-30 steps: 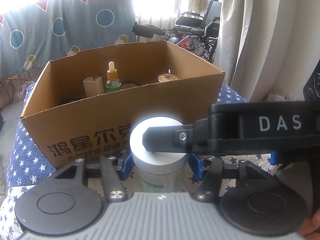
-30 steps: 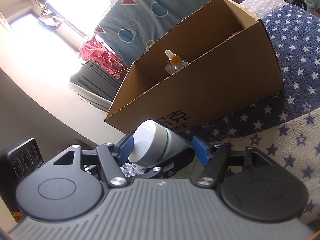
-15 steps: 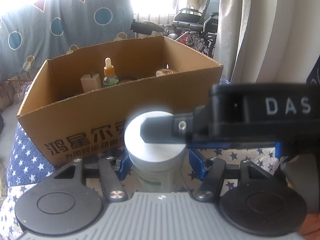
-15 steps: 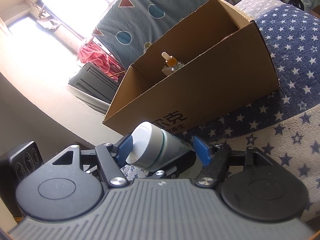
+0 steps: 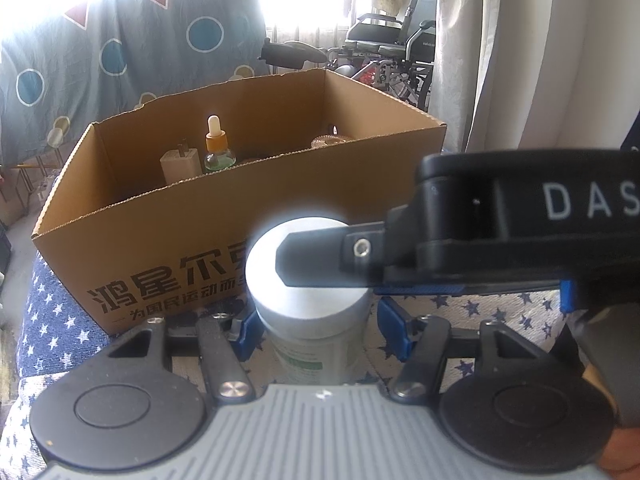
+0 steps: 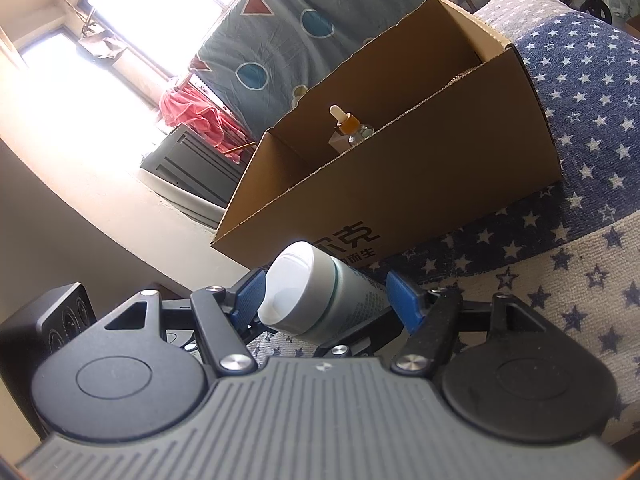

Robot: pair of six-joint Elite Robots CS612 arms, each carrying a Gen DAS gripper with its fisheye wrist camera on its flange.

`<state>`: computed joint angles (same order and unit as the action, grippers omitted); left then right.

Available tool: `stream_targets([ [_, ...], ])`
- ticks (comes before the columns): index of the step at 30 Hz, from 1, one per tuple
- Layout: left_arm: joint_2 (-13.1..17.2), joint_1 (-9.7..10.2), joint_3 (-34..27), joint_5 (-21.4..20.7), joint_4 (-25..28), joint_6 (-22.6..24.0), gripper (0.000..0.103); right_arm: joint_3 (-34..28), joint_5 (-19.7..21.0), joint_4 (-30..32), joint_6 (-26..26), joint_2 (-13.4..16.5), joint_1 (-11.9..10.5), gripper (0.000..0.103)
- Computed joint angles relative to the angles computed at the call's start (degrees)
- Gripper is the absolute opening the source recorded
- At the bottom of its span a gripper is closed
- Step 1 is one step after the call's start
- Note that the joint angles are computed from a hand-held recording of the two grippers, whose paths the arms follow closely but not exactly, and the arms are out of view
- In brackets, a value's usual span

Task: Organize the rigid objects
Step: 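Hold the white-lidded jar in the right gripper beside the box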

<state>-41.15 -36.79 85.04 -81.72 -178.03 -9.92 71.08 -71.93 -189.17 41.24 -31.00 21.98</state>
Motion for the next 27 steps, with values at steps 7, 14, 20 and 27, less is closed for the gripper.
stream_targets([
  [7, -0.04, -0.16, -0.11, 0.84, 0.43, -0.08, 0.055, 0.07, 0.02, -0.07, 0.07, -0.05, -0.01, 0.067],
  [14, -0.06, -0.17, -0.09, 0.87, 0.41, -0.11, 0.055, 0.12, -0.01, -0.02, 0.12, -0.08, -0.02, 0.067],
  [20, -0.05, -0.16, -0.08, 0.86, 0.40, -0.08, 0.055, 0.30, -0.32, 0.05, 0.36, -0.16, -0.02, 0.067],
  [27, -0.06, -0.14, -0.08, 0.73, 0.39, -0.26, 0.055, 0.25, -0.36, -0.13, 0.69, -0.09, 0.03, 0.067],
])
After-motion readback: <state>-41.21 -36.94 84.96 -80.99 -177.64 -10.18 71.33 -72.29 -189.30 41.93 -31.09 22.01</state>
